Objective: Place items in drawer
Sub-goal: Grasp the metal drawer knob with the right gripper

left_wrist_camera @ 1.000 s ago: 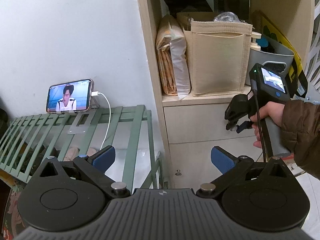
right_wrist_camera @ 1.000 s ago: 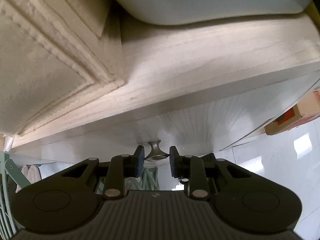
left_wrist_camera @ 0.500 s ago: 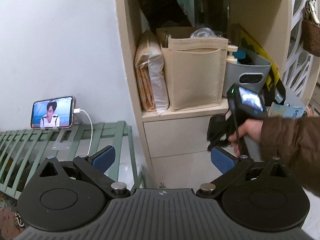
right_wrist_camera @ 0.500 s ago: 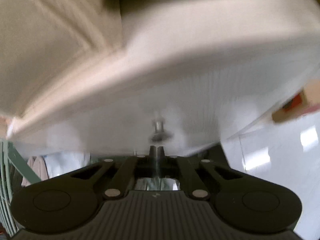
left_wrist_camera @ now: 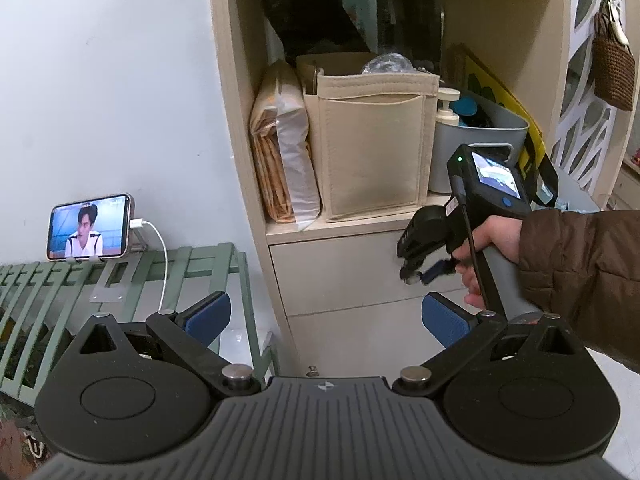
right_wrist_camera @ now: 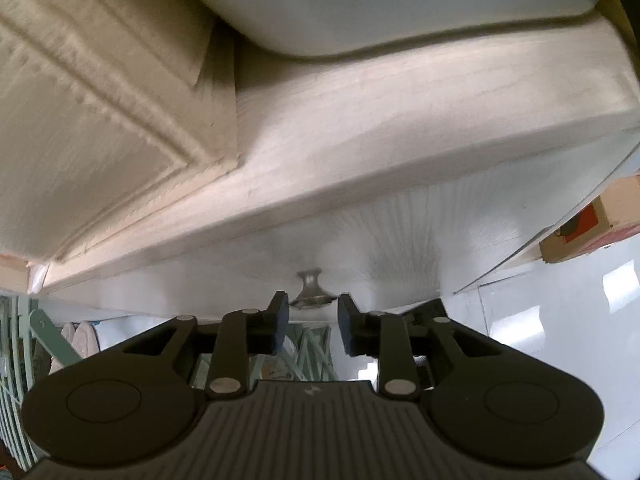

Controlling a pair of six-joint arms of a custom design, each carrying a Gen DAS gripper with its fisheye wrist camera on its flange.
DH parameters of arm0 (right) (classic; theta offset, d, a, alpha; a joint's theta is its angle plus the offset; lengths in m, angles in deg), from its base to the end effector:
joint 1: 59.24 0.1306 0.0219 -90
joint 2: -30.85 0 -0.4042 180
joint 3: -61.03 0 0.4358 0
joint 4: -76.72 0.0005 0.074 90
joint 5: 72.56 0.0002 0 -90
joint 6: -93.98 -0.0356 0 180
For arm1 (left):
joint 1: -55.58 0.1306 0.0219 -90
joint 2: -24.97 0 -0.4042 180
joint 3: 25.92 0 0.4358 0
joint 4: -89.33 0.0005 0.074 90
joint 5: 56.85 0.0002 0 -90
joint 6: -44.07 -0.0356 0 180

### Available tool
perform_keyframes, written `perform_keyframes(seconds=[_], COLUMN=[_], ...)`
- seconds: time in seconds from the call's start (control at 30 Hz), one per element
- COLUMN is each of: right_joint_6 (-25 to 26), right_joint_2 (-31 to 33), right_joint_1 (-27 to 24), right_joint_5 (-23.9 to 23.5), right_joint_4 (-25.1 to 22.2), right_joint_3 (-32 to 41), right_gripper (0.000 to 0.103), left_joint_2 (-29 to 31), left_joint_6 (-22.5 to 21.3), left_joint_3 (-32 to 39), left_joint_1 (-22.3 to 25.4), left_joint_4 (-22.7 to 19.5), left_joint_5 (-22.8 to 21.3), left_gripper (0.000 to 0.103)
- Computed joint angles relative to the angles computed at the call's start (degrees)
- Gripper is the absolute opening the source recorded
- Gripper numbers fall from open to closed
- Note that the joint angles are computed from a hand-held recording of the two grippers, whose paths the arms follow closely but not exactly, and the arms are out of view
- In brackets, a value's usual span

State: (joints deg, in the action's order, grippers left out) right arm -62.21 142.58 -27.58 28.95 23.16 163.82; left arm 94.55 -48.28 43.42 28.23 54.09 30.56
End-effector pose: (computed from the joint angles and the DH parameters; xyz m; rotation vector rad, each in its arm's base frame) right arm 0.5591 0.3358 0.3417 0.8523 2.5212 0.3146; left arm 0.3609 -0.1854 0.4438 0.5381 2.1292 -0.1964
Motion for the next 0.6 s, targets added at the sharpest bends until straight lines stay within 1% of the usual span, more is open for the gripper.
perform_keyframes(seconds=[0.03, 0.13, 0.17, 0.33, 0.43, 0.6], right_joint_6=[0.87, 0.95, 1.63, 2.73, 2.46, 3.61], right_joint_2=[0.22, 1.03, 1.49, 2.68, 2.75, 3.95], right_joint_1=[-0.06, -0.78, -0.83, -0.22, 1.91, 2.24], right_joint_5=[0.96, -1.7, -1.75, -0.61, 1.08, 1.3], right_joint_4=[-0.65, -2.2, -3.2, -4.59, -4.91, -7.35], right_joint_3=[0.71, 2.42, 3.23, 5.43, 6.12, 8.86], right_gripper=[0.035, 0.035, 0.031, 0.029, 0.029, 0.029], left_joint_2=[0.01, 0.09, 0.15, 0.45, 0.64, 0.53], left_joint_6=[0.15, 0.39, 0.44, 0.97, 1.12, 0.36], left_joint_3=[-0.01, -0.01, 0.02, 0.19, 0.32, 0.22], left_joint_1=[0.01, 0.01, 0.01, 0.24, 0.32, 0.04], left_joint_4=[0.05, 0.18, 0.19, 0.16, 0.07, 0.33], left_joint_5=[0.03, 0.05, 0.04, 0.22, 0.59, 0.83], left_gripper=[0.103, 0.103, 0.103, 0.103, 0.103, 0.103])
